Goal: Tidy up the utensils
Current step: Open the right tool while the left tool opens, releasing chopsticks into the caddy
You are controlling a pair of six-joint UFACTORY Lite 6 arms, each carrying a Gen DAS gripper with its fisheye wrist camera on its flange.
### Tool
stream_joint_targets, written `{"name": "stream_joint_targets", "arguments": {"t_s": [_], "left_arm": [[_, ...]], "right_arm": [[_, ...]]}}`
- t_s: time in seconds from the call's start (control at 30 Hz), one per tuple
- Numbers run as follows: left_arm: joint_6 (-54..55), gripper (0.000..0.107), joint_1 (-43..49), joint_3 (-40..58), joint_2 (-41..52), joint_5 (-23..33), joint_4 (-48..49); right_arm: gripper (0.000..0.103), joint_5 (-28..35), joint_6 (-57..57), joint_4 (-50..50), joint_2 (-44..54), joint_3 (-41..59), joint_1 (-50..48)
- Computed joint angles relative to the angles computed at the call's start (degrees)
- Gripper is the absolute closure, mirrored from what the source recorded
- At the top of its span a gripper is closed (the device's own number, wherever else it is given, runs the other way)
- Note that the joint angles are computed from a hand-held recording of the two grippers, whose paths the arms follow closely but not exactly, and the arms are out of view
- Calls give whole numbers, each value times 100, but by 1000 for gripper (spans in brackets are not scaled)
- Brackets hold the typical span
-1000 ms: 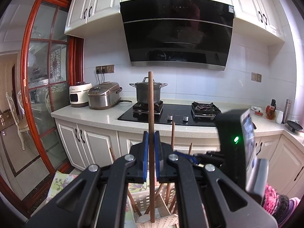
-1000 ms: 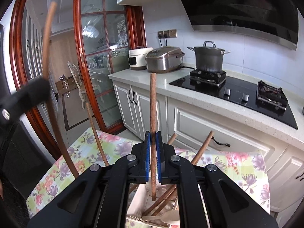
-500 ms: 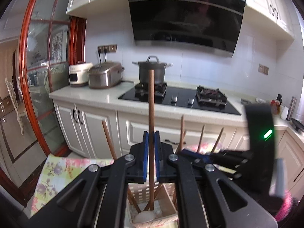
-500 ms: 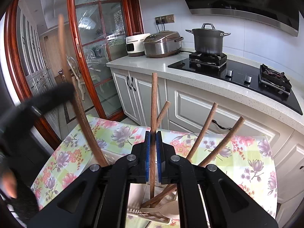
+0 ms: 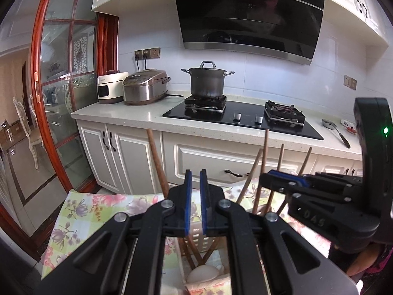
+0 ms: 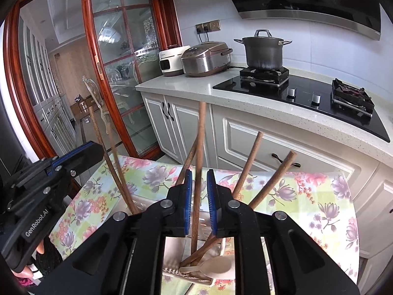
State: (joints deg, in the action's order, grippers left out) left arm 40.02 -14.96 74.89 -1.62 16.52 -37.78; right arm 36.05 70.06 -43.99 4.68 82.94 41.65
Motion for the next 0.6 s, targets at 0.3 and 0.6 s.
{"name": "stream_joint_targets", "arguments": {"t_s": [0.3, 0.6], "left_arm": [[-203, 50, 116, -1214, -1238, -408, 257], [845, 12, 618, -4132, -4087, -330, -497]], "right_arm": [[74, 620, 1054, -814, -1246, -1000, 960], [51, 2806, 3700, -2001, -2360, -2803, 3881]]}}
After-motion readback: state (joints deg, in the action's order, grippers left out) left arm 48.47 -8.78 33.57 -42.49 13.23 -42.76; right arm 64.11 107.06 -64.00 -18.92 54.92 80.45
